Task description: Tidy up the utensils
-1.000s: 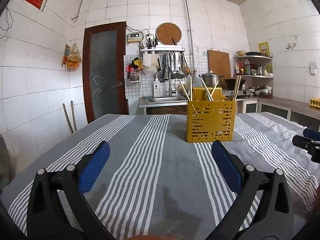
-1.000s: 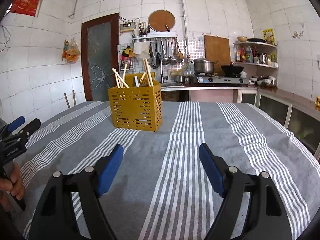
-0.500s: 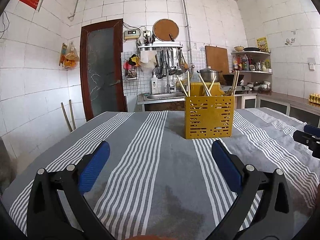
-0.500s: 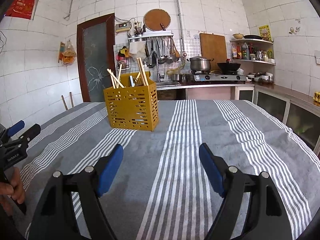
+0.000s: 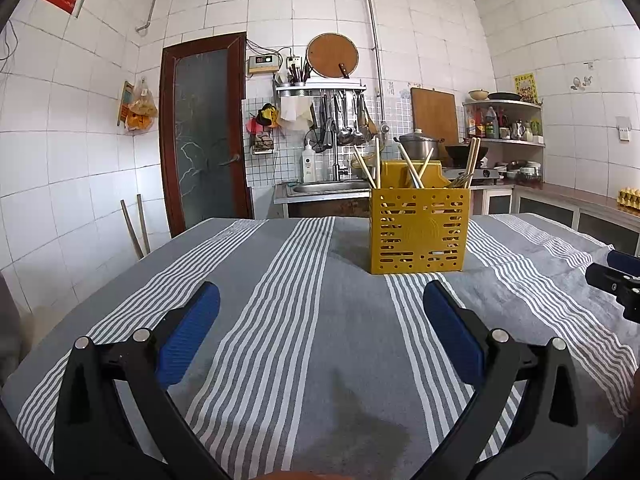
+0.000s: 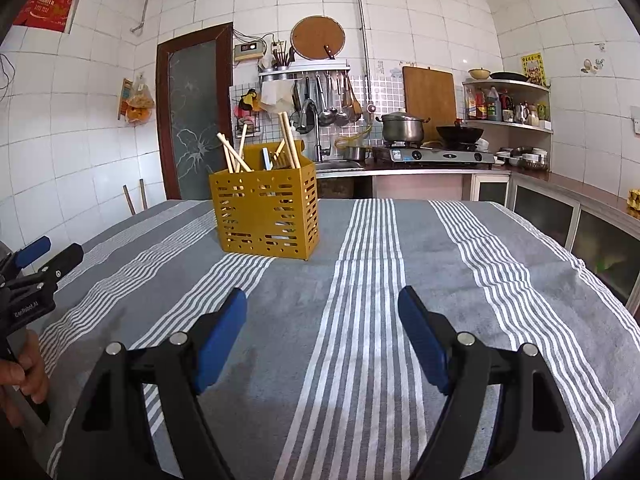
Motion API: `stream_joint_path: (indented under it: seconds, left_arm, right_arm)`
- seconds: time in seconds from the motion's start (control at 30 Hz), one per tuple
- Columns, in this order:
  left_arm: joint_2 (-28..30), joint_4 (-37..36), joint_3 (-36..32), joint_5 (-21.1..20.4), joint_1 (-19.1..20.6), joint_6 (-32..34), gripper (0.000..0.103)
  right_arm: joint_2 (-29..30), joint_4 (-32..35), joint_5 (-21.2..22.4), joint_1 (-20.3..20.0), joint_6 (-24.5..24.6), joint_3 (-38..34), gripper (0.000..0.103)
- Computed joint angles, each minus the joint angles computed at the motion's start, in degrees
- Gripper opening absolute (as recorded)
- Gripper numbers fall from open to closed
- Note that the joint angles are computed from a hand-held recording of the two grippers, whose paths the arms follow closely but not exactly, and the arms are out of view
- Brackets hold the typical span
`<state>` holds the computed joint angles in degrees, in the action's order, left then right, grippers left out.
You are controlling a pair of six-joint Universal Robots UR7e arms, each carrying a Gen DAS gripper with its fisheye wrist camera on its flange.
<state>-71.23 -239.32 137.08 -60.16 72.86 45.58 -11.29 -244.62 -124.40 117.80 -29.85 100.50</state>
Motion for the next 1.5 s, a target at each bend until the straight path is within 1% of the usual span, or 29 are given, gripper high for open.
stream_joint_path:
  seconds: [0.4,0.63,1.5]
  left_arm:
    - [0.26,0.93,-0.50,0.15,0.01,-0.20,0.098]
    - [0.33,0.64,-0.45,-0.21,0.09,-0.80,0.098]
    - [0.16,0.99,-0.39,-0.16,0.09,-1.30,0.098]
  right_arm:
    - [-0.66,0.53,1.11,-0.47,0.56,0.67,0.077]
    - [-0.08,-0.37,0.81,-0.17,-0.43,0.33,0.077]
    - [-0.13,-0.26,0.88,-0.18,-0.07,0.46,0.077]
